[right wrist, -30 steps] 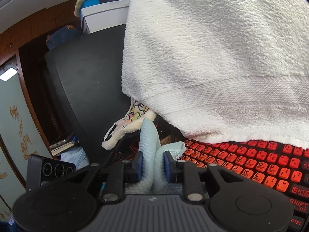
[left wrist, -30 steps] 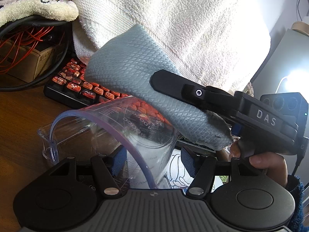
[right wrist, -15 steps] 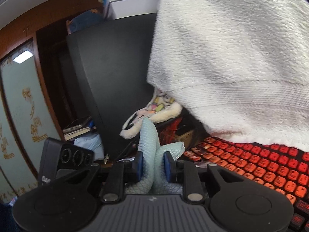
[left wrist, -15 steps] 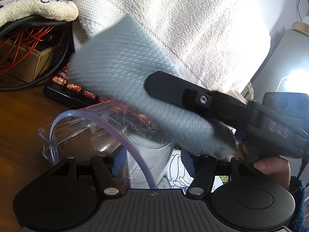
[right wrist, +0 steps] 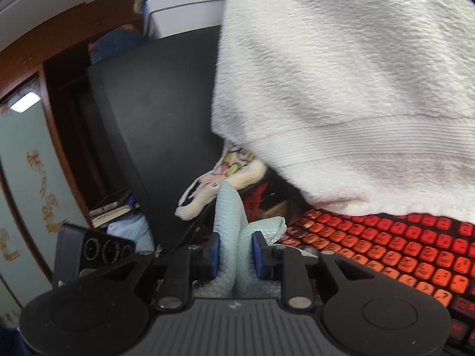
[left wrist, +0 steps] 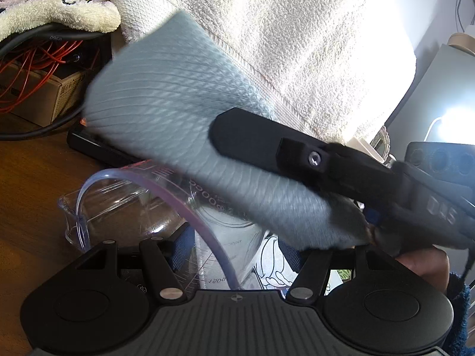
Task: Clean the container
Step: 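Press the right gripper's cloth on the jug rim and sweep along it, then rub the right gripper's cloth over the jug's outer wall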
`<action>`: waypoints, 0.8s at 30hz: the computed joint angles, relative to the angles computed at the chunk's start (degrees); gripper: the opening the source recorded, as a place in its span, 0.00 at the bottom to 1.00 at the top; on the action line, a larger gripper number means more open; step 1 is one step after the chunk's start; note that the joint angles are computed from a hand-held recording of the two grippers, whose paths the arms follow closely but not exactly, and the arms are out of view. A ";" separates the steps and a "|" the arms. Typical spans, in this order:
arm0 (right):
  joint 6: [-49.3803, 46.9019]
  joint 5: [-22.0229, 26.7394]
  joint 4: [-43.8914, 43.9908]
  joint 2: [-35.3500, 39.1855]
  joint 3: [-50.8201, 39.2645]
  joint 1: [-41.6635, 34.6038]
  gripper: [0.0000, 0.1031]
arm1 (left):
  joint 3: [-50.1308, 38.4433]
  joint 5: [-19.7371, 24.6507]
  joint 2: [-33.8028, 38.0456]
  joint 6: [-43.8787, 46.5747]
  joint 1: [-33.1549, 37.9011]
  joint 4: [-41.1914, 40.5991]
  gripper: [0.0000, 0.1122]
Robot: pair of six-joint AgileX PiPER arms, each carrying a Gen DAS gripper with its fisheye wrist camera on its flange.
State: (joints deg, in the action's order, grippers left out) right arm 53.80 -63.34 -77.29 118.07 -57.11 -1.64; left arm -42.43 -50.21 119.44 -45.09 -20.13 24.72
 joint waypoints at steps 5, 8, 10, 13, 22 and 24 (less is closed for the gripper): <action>-0.08 -0.83 -1.53 0.14 -0.33 0.01 0.21 | -0.04 0.06 -0.01 0.00 -0.01 0.00 0.55; 0.39 -0.03 0.03 0.21 -0.33 -0.90 0.21 | -0.09 0.09 0.02 0.00 -0.04 -0.03 0.55; 0.00 1.10 1.81 -0.07 0.05 -1.55 0.21 | -0.11 0.08 0.05 0.01 -0.03 -0.02 0.55; 0.72 1.53 3.34 0.36 -0.22 -2.32 0.21 | -0.07 -0.03 0.12 0.02 0.04 0.03 0.55; -0.30 0.37 0.72 0.00 0.25 0.02 0.21 | -0.02 -0.10 0.12 0.05 0.08 0.06 0.55; -1.73 0.23 -0.21 -0.55 0.76 0.85 0.21 | -0.04 -0.09 0.14 0.06 0.06 0.04 0.55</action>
State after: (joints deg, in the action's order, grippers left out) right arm 52.07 -63.12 -77.50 117.52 -56.35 -0.78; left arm -42.46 -50.31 119.58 -45.03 -20.06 24.76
